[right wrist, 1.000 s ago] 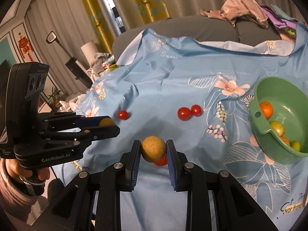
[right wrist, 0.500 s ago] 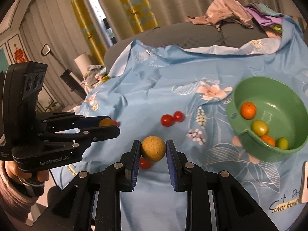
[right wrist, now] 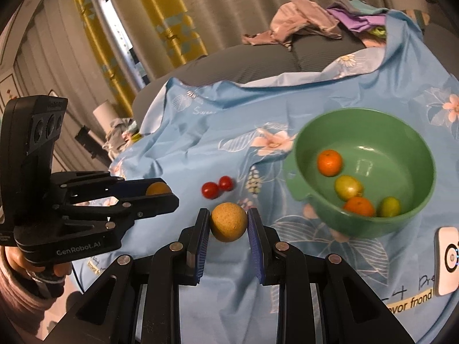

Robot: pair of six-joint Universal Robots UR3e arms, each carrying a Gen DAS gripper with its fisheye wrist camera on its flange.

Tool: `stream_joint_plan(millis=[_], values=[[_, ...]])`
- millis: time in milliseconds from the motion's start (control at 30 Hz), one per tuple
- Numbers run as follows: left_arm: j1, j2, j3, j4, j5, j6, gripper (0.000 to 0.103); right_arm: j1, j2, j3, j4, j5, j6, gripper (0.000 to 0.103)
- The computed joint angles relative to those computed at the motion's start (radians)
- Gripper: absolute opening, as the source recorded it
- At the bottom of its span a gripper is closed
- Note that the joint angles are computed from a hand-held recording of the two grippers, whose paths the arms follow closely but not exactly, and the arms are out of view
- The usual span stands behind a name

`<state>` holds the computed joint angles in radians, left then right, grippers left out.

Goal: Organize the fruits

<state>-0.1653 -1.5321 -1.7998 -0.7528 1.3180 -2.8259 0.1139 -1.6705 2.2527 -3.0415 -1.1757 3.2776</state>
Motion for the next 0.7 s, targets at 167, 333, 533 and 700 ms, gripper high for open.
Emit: stream_joint_plan(millis=[167, 333, 533, 700], values=[[-0.047, -0.079, 0.087, -0.002, -0.002, -0.013, 0.026, -0.047, -0.022, 0.031, -0.013, 0.008, 0.000, 0.028], [-0.087, -0.152, 0.171, -0.008, -0.012, -0.015, 0.026, -0.104, -0.064, 0.061, -0.001, 0.011, -0.003, 0.028], [-0.114, -0.225, 0.261, -0.017, -0.028, -0.006, 0.026, -0.153, -0.097, 0.077, -0.001, 0.009, -0.004, 0.028], [-0.137, -0.299, 0.353, -0.037, -0.007, -0.013, 0.026, -0.200, -0.105, 0.083, -0.005, 0.027, -0.018, 0.028]])
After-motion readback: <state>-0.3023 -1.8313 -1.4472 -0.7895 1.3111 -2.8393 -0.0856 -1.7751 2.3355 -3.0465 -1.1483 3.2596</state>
